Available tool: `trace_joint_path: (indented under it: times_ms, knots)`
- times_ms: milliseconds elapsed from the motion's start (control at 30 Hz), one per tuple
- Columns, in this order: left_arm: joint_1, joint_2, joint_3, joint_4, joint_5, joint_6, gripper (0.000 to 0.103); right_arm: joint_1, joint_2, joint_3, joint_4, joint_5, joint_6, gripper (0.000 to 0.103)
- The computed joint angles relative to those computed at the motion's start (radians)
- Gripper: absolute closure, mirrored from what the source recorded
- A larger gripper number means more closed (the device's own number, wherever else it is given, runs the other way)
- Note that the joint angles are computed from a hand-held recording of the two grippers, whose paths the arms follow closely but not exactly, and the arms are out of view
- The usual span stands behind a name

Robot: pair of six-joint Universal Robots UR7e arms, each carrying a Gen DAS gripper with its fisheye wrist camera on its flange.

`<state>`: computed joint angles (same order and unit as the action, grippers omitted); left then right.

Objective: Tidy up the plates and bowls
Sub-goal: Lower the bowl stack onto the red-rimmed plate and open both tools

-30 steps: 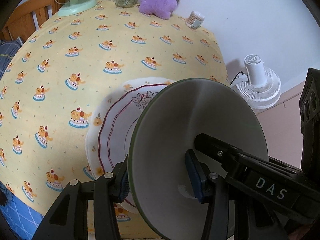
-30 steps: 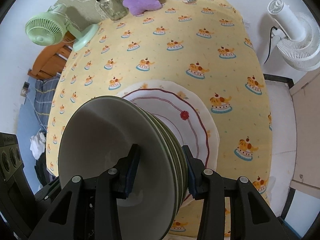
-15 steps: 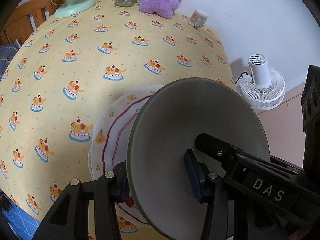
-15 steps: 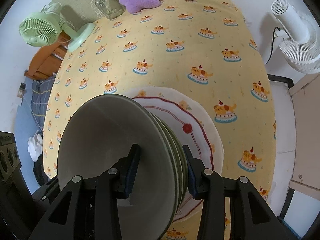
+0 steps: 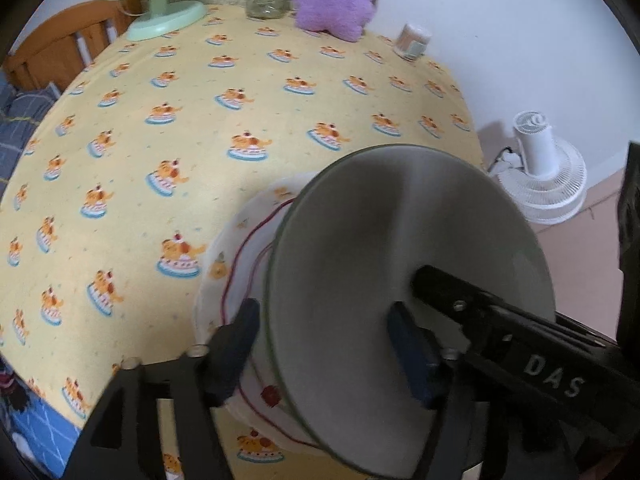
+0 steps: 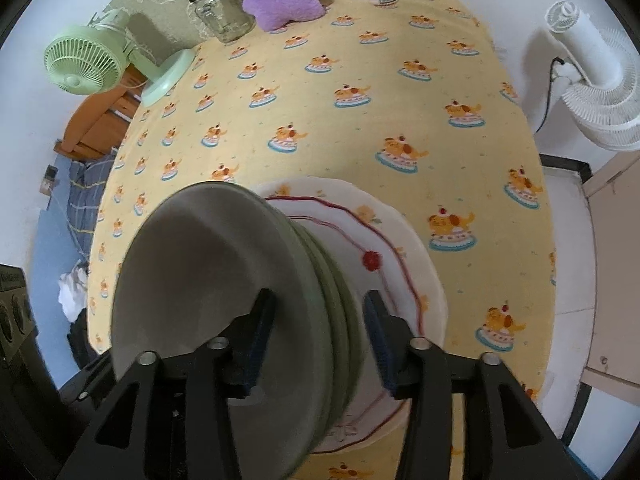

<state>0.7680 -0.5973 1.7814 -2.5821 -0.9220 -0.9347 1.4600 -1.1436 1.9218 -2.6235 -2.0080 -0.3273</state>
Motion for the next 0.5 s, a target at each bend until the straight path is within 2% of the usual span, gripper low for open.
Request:
trace_joint_path:
  times_ms: [33, 133, 200, 333, 500]
  knots:
    - [-0.005, -0.002, 0.004, 0.002, 0.01, -0.01, 0.025, -0.003, -0.005, 0.006, -0.016, -0.002, 0.0, 0.029]
    - [-0.026, -0.007, 0.012, 0.017, 0.042, -0.015, 0.021, -0.005, -0.028, 0.031, -0.056, 0.0, -0.018, 0.024]
    - [-0.036, -0.014, 0.019, 0.014, 0.054, -0.008, 0.016, 0.0, -0.043, 0.045, -0.077, -0.001, -0.031, 0.023]
    - [-0.062, -0.04, 0.056, -0.02, 0.085, 0.038, 0.013, 0.026, -0.073, 0.093, -0.171, -0.02, -0.08, 0.023]
    - [-0.092, -0.094, 0.128, -0.121, 0.15, 0.13, 0.009, 0.079, -0.095, 0.163, -0.358, -0.069, -0.085, 0.023]
